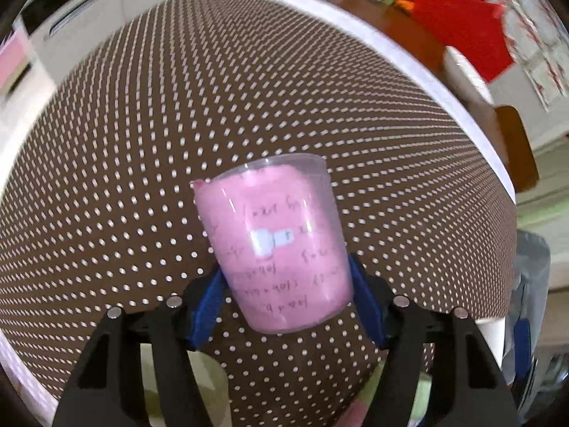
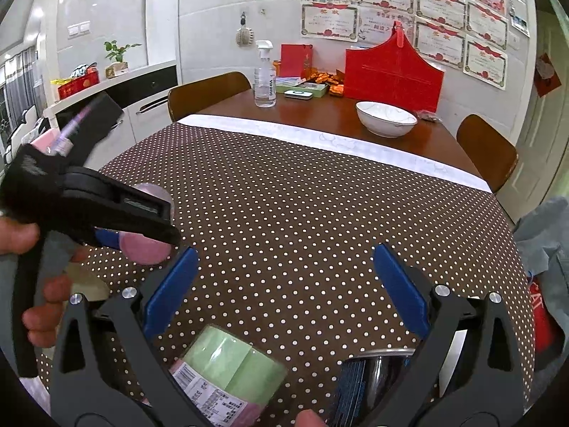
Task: Flip cup upside down
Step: 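Lift the pink cup with the left tool and carry it toward the right tool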
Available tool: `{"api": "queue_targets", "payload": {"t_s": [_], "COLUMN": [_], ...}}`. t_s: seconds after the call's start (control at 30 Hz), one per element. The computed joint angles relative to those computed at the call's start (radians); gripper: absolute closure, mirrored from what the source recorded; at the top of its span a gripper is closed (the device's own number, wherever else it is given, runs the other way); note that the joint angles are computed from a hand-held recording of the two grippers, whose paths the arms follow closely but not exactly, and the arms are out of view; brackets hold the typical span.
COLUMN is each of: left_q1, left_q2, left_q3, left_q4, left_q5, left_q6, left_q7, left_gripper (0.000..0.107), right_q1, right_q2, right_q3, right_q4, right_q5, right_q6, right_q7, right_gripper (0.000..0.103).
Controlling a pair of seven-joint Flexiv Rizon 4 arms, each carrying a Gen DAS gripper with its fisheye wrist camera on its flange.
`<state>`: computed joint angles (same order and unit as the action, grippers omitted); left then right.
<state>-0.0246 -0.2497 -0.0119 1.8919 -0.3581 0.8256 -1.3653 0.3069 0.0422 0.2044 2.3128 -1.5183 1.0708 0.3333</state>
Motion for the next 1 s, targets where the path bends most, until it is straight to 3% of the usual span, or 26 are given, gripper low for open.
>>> {"api": "queue_targets", "payload": {"t_s": [0.23, 0.4, 0.67, 1.0], "left_q1": [-0.009, -0.012, 0.031, 0.027], "left_q2": [0.129, 0.255, 0.298, 0.305], "left_q3": [-0.003, 0.060, 0.095, 0.085], "left_q4": [0.100, 0.215, 0.314, 0.348], "left_q5": [-0.074, -0.137, -0.222, -0.295], "left_q6": [0.024, -0.025, -0.043, -0.022], "left_q7": [0.155, 0.310, 0.493, 0.566], "left_gripper": [0.044, 0.046, 0.046, 0.046], "right_q1": [0.045, 0.081, 0.150, 0.190], "right_q2": [0.041, 0.060, 0.055, 0.081], "right_q3": [0.051, 0.081, 0.119, 0.139], "right_q4": [0.002, 0.006, 0.005, 0.026], "right_q5": [0.084, 0.141, 0.209, 0.261], "right_q6": [-0.131, -0.203, -0.291, -0.337], "right_q7": [0.003, 0.005, 0.026, 0.051], "right_gripper": [0.006, 0.006, 0.006, 0.006]}}
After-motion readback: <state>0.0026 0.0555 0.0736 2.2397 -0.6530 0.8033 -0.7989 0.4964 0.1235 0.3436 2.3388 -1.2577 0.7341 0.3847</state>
